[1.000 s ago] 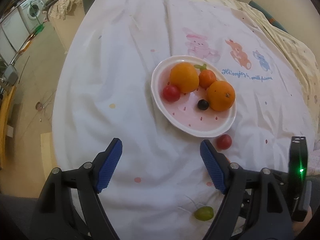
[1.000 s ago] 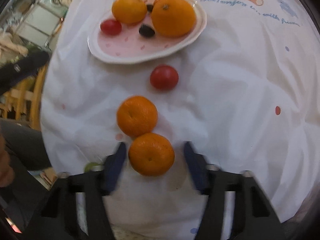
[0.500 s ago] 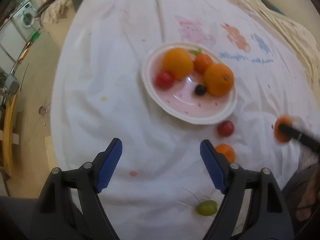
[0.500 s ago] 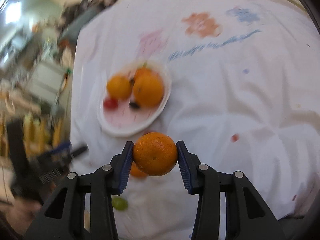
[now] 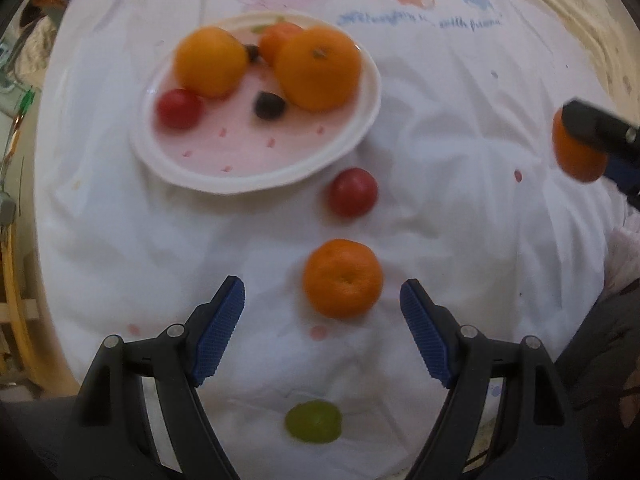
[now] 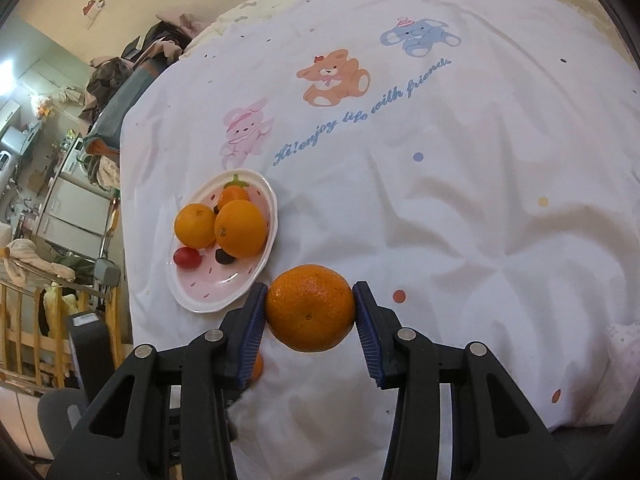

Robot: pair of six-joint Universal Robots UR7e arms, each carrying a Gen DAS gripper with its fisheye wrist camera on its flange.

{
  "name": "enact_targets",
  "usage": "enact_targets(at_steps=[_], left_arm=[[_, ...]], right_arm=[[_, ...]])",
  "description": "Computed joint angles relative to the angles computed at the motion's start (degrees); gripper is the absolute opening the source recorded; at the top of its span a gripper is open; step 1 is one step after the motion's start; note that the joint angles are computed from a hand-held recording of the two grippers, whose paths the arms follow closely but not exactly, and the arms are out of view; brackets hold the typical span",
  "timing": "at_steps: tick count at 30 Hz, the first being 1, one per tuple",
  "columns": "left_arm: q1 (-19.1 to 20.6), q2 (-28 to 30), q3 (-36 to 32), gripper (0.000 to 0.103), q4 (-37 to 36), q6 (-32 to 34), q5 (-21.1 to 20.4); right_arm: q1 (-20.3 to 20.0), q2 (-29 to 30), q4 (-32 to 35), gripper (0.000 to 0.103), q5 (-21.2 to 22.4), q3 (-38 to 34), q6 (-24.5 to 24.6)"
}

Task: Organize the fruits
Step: 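Lift the mandarin with the right tool while the left tool grasps another mandarin, then carry both mandarins over the pink plate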

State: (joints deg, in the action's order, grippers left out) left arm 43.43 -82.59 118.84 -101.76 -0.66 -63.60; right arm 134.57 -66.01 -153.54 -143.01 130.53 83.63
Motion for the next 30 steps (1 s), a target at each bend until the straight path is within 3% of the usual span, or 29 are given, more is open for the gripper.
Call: enact_targets(at_steps=[6, 10, 26, 30], left_arm=[[-0.96, 0.67, 1.63, 0.074, -1.8, 0.04, 1.33], [-0.43, 1.4, 1.11, 0.041, -1.56, 0.29, 0.06], [0.86, -2.67, -3.7, 0.04, 1.45, 2.86, 0.15], [1.92, -2.66, -6.13, 0.04, 1.46, 3.6, 0.62]], right_arm=[[-0.51, 0.37, -2.58, 0.045, 0.76, 0.24, -1.97], [-0.68, 0.59, -3.17, 0.045, 0.99, 0.08, -2.72], [-0.84, 1.92, -1.85, 0.045, 1.36, -1.52, -4.13], [-0.43, 2.59, -8.01, 0.045, 1.36, -0.29, -4.87]])
